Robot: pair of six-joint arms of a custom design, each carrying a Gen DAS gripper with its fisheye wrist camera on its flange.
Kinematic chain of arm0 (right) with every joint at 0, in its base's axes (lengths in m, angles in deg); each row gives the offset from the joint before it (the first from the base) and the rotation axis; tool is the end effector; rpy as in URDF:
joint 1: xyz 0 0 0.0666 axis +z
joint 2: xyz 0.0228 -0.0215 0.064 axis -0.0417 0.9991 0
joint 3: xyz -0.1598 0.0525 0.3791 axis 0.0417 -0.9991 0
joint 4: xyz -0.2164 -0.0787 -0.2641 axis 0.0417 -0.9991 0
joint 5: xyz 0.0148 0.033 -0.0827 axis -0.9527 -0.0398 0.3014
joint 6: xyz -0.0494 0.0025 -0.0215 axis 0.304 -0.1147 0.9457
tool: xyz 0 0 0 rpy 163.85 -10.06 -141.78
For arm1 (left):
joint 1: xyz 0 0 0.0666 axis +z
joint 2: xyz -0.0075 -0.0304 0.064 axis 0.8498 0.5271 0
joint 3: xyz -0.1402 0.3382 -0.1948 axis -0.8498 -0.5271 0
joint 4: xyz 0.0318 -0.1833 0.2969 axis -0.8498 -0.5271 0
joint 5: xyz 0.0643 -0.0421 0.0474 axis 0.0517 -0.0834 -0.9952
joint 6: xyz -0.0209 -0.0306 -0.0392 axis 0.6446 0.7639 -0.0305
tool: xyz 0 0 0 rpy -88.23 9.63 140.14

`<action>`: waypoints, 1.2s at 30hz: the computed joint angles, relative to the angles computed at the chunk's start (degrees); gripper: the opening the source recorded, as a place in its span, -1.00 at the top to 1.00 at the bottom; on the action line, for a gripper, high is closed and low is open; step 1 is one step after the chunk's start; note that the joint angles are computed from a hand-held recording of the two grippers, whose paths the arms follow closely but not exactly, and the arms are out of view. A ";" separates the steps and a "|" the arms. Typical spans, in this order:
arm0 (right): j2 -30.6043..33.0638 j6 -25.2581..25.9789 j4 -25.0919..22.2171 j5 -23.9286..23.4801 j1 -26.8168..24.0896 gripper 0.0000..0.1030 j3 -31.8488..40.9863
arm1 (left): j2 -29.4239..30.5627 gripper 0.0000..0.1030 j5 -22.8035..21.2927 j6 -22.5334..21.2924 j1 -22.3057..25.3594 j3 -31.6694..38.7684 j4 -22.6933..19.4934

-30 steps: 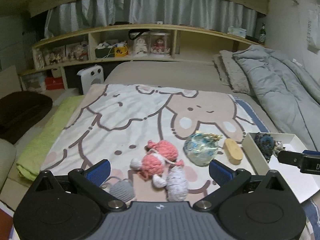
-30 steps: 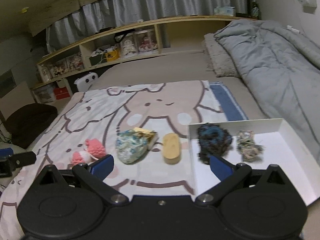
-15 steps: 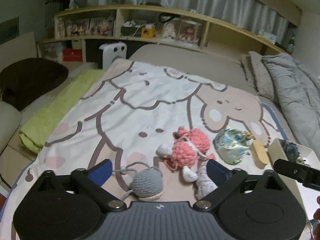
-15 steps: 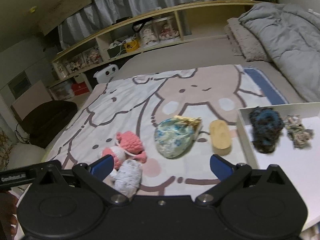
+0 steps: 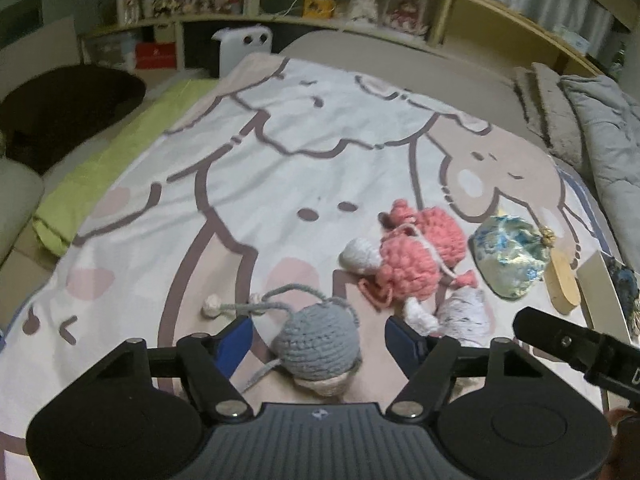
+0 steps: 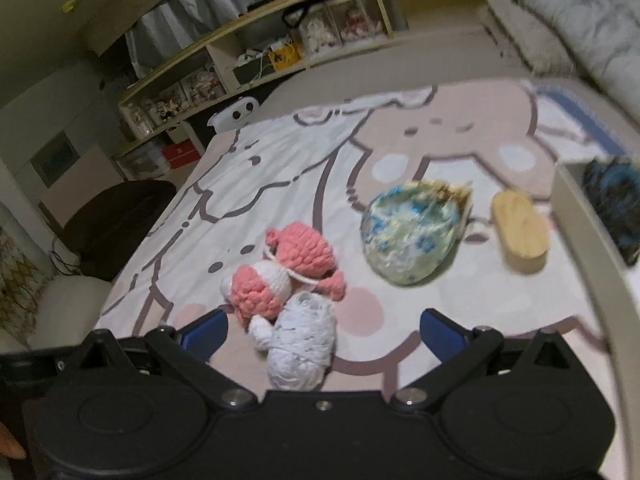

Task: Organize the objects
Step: 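Grasp grey crochet ball with left gripper while right gripper grasps white crochet egg, then carry grey ball with left gripper while right gripper carries white egg into tray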

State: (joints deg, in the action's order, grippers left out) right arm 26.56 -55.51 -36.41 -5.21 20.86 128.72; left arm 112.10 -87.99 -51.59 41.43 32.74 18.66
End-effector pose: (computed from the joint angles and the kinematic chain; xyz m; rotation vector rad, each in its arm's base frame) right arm 0.3977 0.1787 0.3086 -0.1831 2.3565 0.6298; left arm 0.3501 -0.0956 0.3351 -0.4827 2.4304 -0.0183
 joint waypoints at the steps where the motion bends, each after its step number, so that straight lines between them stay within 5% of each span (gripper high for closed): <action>1: 0.72 -1.14 -0.22 -0.79 -0.05 -0.92 0.39 | 0.35 -0.37 0.67 0.21 0.42 -0.03 0.15; 5: 4.07 -3.76 -4.10 -1.99 0.38 -0.52 3.16 | 1.65 -0.23 2.87 0.90 1.01 -0.01 0.52; 17: 7.82 -2.95 -5.99 -5.28 1.28 0.11 5.06 | 3.52 0.02 4.73 1.14 1.78 0.07 0.49; 36: -1.12 6.60 -6.21 -5.13 -3.26 0.26 2.60 | -1.93 0.04 -0.22 0.30 -3.63 0.12 3.02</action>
